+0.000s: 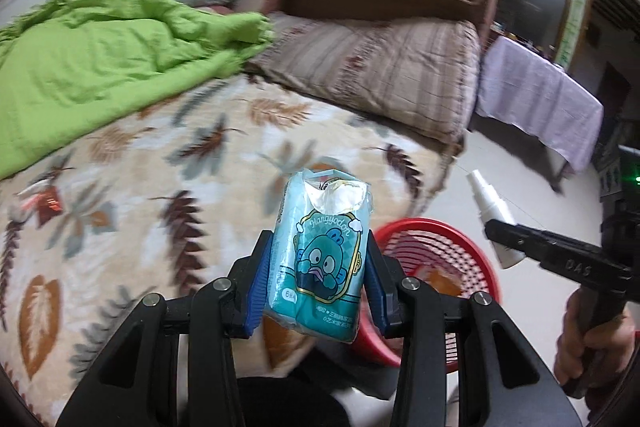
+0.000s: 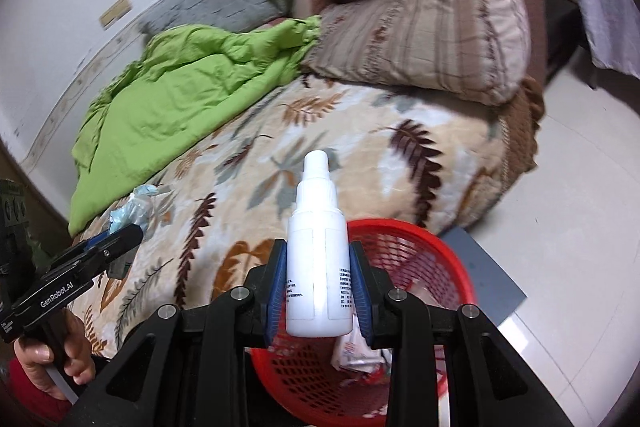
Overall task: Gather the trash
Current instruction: 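Carry the tissue pack and spray bottle over the red basket, then open both tools to drop the items into the red basket, then move both open tools back over the bed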
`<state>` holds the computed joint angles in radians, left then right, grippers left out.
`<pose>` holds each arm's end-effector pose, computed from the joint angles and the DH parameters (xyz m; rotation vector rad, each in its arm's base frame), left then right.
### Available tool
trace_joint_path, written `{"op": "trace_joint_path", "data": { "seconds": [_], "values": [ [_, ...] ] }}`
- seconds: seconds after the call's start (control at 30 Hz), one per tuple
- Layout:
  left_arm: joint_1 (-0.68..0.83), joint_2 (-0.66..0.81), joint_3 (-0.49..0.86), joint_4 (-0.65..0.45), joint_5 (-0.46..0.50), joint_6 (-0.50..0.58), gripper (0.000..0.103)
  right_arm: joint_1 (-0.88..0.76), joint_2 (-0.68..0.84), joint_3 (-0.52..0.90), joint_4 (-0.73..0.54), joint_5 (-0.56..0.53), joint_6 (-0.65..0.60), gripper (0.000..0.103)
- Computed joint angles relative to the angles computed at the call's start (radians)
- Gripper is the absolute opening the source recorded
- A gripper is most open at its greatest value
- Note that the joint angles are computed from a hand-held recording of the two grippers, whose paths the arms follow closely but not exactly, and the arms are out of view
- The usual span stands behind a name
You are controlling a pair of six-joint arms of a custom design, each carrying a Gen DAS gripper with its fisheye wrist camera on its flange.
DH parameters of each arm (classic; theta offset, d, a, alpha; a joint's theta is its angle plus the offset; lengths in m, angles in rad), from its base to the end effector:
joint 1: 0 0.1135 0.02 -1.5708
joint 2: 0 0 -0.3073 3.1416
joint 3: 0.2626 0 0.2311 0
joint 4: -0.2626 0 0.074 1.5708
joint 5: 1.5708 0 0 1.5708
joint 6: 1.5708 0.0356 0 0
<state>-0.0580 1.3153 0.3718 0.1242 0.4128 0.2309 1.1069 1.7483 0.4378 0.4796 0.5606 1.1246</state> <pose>0.1935 -0.0255 0.1875 0.5261 2.2792 -0.4069 0.1332 0.2240 0.1388 0.2751 2.2808 0.5064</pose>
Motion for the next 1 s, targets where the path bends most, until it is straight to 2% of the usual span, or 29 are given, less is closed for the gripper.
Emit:
{"op": "trace_joint_path", "data": {
  "seconds": [0.1,0.2,0.23,0.43,0.53,0.73,0.87,1.0],
  "values": [
    [-0.129,0.036,-0.007,0.031,-0.046,-0.053,0.04,-0.004,0.007,-0.031,0.019,-0.004,0.03,0.033],
    [-0.264,0.103,-0.015,0.083,-0.103,-0.107,0.04,-0.022,0.038,-0.065,0.095,-0.04,0.035,0.034],
    [-0.302,0.131,-0.008,0.084,-0.115,-0.114,0.045,-0.029,0.051,-0.072,0.11,-0.053,0.035,0.034],
    [-0.373,0.157,-0.017,0.096,-0.143,-0.127,0.055,-0.045,0.054,-0.105,0.133,-0.053,0.057,0.038],
    [-0.352,0.126,-0.023,0.092,-0.135,-0.119,0.06,-0.05,0.034,-0.11,0.132,-0.047,0.047,0.038],
    [-0.261,0.062,-0.012,0.042,-0.107,-0.081,0.062,-0.055,0.024,-0.048,0.095,-0.065,-0.01,0.04],
    [-0.113,0.031,0.016,-0.027,-0.049,-0.031,0.062,-0.064,0.063,0.038,0.094,-0.117,-0.088,0.044],
    [0.093,0.033,0.051,-0.073,0.028,0.033,0.063,-0.075,0.125,0.187,0.051,-0.192,-0.185,0.045]
  ]
}}
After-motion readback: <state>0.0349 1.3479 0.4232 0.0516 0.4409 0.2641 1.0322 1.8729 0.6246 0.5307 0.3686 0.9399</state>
